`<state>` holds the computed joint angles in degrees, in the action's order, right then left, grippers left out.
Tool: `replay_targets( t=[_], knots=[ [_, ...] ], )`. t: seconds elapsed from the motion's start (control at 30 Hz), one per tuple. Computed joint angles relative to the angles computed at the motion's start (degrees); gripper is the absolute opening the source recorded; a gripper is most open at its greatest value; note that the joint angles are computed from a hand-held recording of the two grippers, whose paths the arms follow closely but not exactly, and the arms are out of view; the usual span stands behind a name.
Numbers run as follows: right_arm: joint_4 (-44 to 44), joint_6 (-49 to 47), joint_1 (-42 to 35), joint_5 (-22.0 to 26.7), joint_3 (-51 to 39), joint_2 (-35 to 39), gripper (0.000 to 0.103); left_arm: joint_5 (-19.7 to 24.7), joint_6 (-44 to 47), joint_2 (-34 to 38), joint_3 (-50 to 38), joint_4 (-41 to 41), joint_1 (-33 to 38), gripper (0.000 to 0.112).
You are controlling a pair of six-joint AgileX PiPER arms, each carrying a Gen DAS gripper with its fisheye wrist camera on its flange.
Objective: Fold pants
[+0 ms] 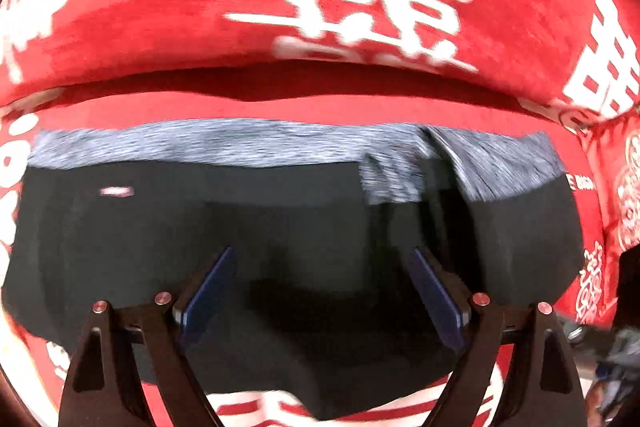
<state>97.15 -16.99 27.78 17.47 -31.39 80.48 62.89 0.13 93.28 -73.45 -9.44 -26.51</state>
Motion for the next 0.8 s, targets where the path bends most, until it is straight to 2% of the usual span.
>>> replay_targets(
  t=[0.1,0.2,0.3,0.37,0.43,0.47,0.5,0.57,0.63,0.7,0.8],
  knots=[
    [-10.76,9.13,1.2,1.12,-1.66,4.49,0.005,1.4,-0.56,-1.79,0.26,2.81,0.88,0.089],
    [-27.28,19.58,1.58,8.81,-8.3,8.92,0.006,2.51,-0.29,-3.14,-0.6,3.42,-0.16,0.089],
    [-42.52,29.15,1.7,11.23,-11.19,3.89,0.006,4.42,0.56,-3.17,-4.18,3.35,-2.07,0.089],
    [-53.98,36.45,-1.67,12.49,-11.12,-2.56,0.014,5.31,0.45,-1.58,-7.91,2.39,-4.57,0.089],
    [-65.44,43.88,-8.91,16.19,-11.32,-7.34,0.047,5.3,-1.29,1.39,-11.71,1.22,-7.96,0.089],
    [-70.48,45.84,-12.88,18.62,-12.08,-8.46,0.05,5.38,-1.89,2.68,-13.31,0.77,-9.15,0.089],
    [-73.35,45.5,-17.22,21.0,-13.07,-8.55,0.05,5.54,-2.53,4.39,-15.3,0.53,-10.71,0.089],
    [-72.71,38.67,-26.22,23.42,-14.45,-7.23,0.045,4.84,-4.07,6.9,-17.66,1.08,-13.56,0.089],
    [-73.43,34.65,-30.66,24.36,-16.48,-3.56,0.027,3.96,-6.41,9.67,-19.46,1.96,-16.55,0.089],
    [-74.36,33.36,-31.04,24.07,-18.27,-0.14,0.024,3.49,-8.9,11.0,-18.65,4.0,-18.39,0.089],
    [-73.56,30.64,-28.7,23.19,-16.32,2.8,0.023,3.36,-12.05,11.39,-13.86,6.41,-18.81,0.089]
  ],
)
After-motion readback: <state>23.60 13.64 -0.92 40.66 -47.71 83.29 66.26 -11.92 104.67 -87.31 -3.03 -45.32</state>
